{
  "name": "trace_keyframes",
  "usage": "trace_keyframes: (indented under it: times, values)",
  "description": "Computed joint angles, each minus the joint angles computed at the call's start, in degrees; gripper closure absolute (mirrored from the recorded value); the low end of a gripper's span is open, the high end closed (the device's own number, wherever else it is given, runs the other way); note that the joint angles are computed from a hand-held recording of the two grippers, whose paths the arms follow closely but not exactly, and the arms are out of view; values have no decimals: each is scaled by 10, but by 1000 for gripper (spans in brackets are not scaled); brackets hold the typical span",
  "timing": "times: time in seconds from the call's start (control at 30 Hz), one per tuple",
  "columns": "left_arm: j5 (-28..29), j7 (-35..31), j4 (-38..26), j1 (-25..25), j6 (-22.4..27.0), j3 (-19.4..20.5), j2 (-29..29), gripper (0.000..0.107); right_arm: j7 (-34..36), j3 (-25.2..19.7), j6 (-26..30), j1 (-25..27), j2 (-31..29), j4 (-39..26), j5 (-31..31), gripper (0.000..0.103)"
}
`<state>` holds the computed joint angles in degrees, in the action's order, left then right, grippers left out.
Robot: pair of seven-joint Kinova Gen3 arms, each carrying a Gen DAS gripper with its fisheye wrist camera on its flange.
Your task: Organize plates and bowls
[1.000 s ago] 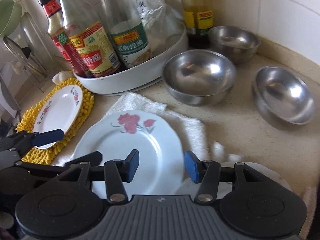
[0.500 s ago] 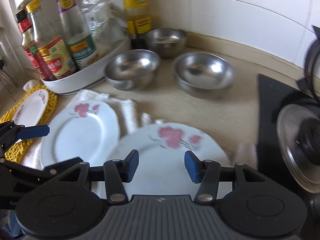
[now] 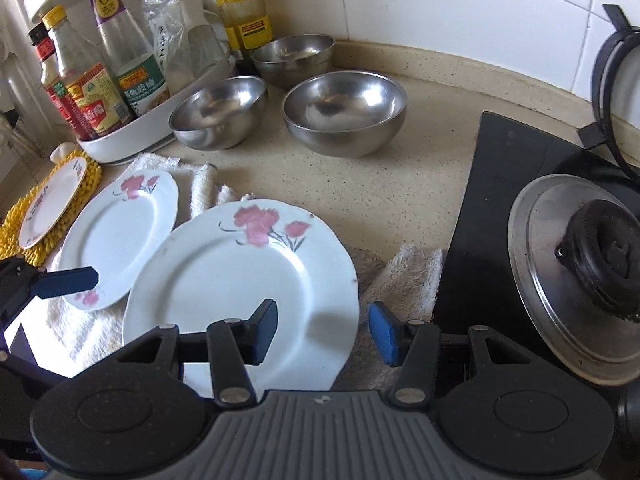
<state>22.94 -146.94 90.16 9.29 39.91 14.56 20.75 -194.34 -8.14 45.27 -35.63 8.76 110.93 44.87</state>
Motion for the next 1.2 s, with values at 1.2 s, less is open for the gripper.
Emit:
trace_keyframes:
  times: [1.2]
  values:
    - [-68,181,-29,45,-2,-12,31,30,135,23,-144,53,-28,48,-47,41]
